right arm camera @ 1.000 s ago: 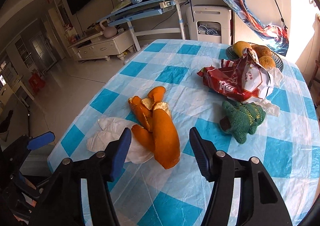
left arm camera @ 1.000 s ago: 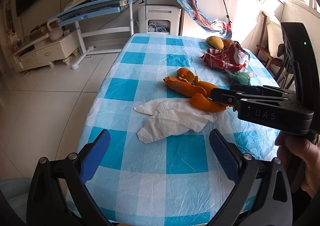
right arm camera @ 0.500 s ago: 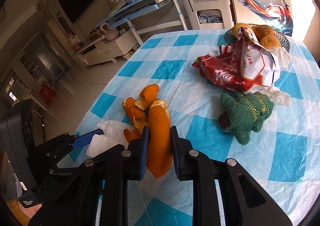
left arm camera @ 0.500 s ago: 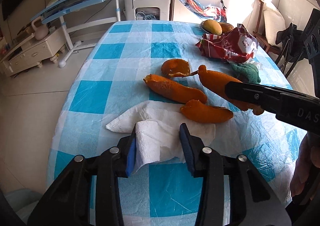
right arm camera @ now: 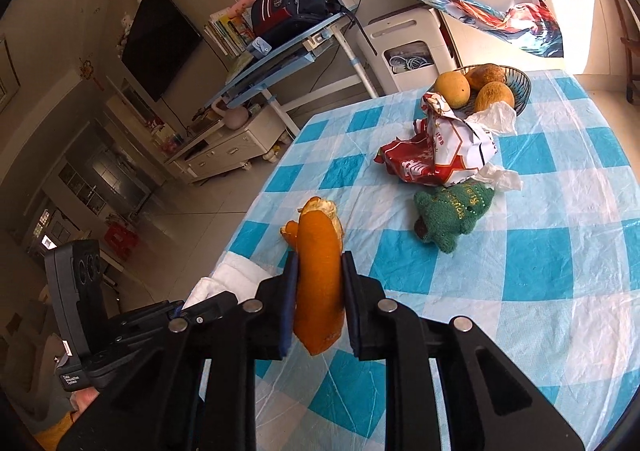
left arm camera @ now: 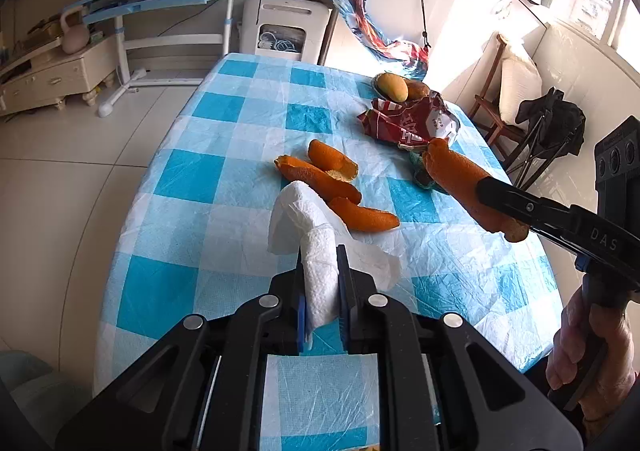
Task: Collect trash
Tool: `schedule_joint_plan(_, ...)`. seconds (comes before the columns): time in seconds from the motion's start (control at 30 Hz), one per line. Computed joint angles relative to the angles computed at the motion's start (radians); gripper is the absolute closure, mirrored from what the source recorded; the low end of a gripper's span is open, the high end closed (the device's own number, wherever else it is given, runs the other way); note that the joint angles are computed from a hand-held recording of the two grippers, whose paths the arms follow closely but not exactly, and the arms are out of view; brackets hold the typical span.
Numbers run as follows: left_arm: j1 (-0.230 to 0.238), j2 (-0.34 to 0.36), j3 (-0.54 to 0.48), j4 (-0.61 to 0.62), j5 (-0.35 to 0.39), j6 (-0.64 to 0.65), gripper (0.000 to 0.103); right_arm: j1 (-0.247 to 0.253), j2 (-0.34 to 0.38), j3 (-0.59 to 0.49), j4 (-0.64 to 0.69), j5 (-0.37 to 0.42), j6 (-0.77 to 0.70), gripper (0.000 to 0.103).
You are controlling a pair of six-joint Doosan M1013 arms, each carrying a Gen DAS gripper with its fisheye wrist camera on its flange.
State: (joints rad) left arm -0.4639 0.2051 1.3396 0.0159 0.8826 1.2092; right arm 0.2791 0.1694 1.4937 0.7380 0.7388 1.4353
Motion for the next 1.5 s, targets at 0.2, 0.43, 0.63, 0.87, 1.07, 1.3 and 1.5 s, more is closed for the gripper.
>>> schedule_joint_plan(0.2, -0.027, -0.07, 0.071, 0.053, -0.007, -0.047, 0.091, 0.026, -0.049, 0.048, 0.002, 0.032, -0.022, 0.081)
schedule_joint_plan(0.43, -0.07, -0.155, 0.159, 0.151, 0.011, -0.128, 0.091, 0.109, -0.122, 0.13, -0.068, 0.124, -0.023, 0.081)
schedule_joint_plan(0.63, -0.109, -0.204, 0.22, 0.18, 0.048, -0.175, 0.091, 0.175, -0.109, 0.145, -0.155, 0.24, 0.041, 0.078)
schedule_joint_plan(0.87, -0.161, -0.224, 0.267, 0.157, 0.129, -0.178, 0.091, 0.156, -0.184, 0.211, -0.183, 0.086, 0.138, 0.053)
schedule_joint_plan(1.07, -0.216, -0.208, 0.285, 0.16, 0.207, -0.093, 0.085, 0.162, -0.26, 0.273, -0.308, -0.165, 0.277, 0.041)
schedule_joint_plan(1.3, -0.27, -0.248, 0.315, 0.424, 0.128, -0.302, 0.017, 0.174, -0.254, 0.269, -0.445, -0.186, 0.396, 0.037)
schedule_joint_plan(1.5, -0.275, -0.255, 0.316, 0.58, 0.131, -0.491, 0.01, 0.191, -0.248, 0.263, -0.524, -0.173, 0.429, 0.031)
